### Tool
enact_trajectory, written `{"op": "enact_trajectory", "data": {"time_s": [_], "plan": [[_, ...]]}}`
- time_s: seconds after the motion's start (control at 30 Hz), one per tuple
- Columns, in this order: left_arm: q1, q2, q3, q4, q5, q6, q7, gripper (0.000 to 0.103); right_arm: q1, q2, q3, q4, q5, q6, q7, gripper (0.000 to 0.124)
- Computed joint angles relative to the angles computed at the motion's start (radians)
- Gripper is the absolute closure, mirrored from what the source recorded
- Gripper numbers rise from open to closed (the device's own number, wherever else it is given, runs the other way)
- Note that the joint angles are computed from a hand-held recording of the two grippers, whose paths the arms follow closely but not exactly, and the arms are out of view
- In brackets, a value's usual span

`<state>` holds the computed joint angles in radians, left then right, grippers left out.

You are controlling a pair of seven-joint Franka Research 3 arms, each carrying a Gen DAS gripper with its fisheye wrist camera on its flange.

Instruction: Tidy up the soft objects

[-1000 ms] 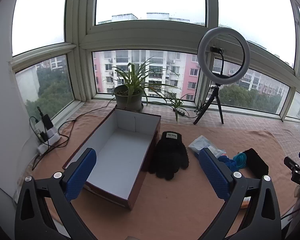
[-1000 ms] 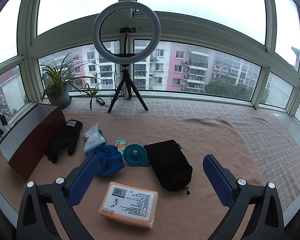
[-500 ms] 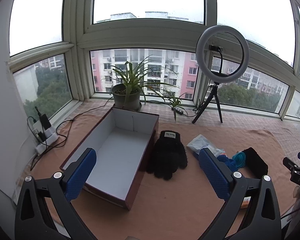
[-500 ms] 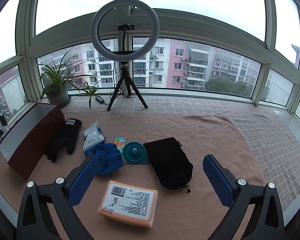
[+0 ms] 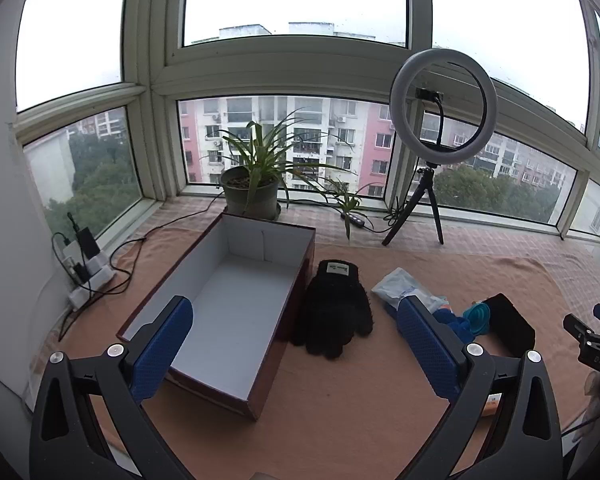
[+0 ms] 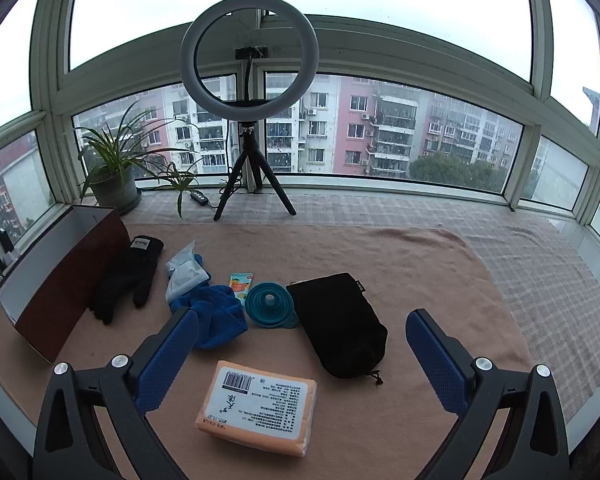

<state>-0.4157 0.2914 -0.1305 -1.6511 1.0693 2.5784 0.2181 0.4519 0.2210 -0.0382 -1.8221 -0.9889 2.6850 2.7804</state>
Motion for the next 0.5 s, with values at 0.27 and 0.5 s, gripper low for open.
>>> {"op": "enact_trajectory", "data": {"time_s": [0.27, 0.5], "plan": [[-0.003, 0.020, -0.001, 0.017, -0.023, 0.003, 0.024, 0.001, -0.005, -0.003, -0.002, -0.013, 0.010, -0.003, -0.002, 0.022], [-0.007, 0.058, 0.000, 0.045, -0.077, 0.050, 0.071, 0.001, -0.028, -0.013, 0.001, -0.044, 0.040, 0.036, -0.037, 0.022]]}}
